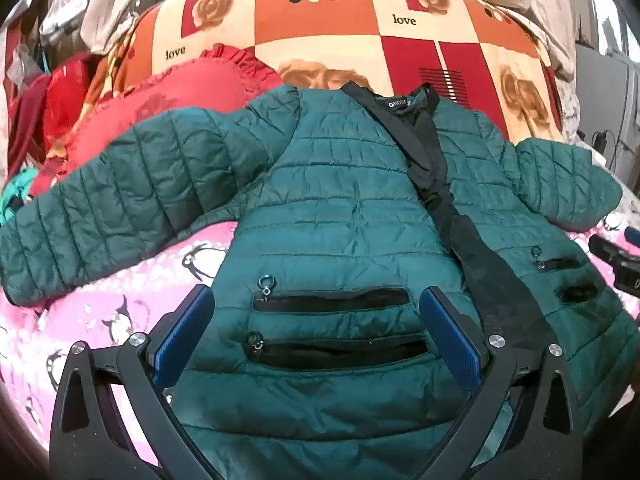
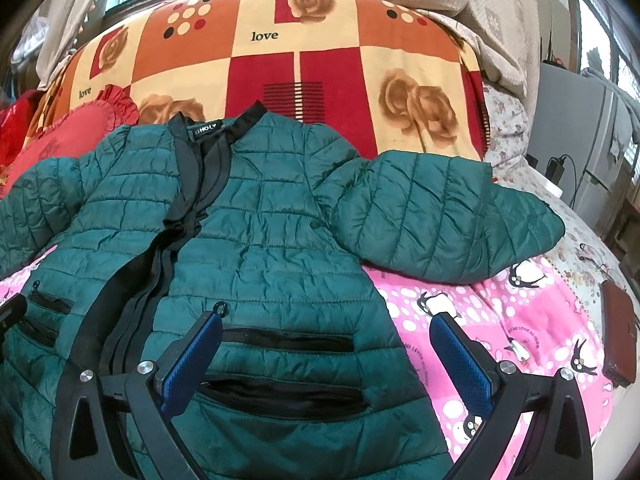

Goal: Fold large clothes

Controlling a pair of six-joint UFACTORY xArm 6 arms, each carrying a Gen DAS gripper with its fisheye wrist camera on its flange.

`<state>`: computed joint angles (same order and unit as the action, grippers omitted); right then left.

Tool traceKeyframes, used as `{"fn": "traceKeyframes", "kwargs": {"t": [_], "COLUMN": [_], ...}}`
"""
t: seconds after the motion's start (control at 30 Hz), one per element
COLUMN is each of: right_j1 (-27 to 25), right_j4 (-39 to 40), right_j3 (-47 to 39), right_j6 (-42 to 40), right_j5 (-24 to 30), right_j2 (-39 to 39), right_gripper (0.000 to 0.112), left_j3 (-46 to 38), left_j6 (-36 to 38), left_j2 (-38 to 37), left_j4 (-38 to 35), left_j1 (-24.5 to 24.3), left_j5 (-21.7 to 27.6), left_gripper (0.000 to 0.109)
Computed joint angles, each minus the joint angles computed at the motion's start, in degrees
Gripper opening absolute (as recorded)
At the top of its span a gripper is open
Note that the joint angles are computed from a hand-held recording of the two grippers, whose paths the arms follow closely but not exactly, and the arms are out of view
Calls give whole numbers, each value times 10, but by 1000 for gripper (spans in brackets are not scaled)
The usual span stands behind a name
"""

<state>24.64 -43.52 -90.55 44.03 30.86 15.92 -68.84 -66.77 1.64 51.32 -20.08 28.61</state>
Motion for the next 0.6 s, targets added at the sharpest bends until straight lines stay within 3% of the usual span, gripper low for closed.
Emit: {"fn": "traceKeyframes", "kwargs": {"t": [0.23, 0.6], "right_j1": [-1, 1], "right_j4": [-1, -6], "right_j3": [-2, -3], "right_j6": [3, 2], "right_j5": [7, 8], "right_j2": [1, 1], "right_gripper": [103, 103], "left_j3": [12, 17], "left_j6": [4, 9], "left_j2": [-7, -6], "left_j4": [-26, -48], "left_j1": [9, 13], "left_j5": [-27, -20], "left_gripper": [103, 103]}}
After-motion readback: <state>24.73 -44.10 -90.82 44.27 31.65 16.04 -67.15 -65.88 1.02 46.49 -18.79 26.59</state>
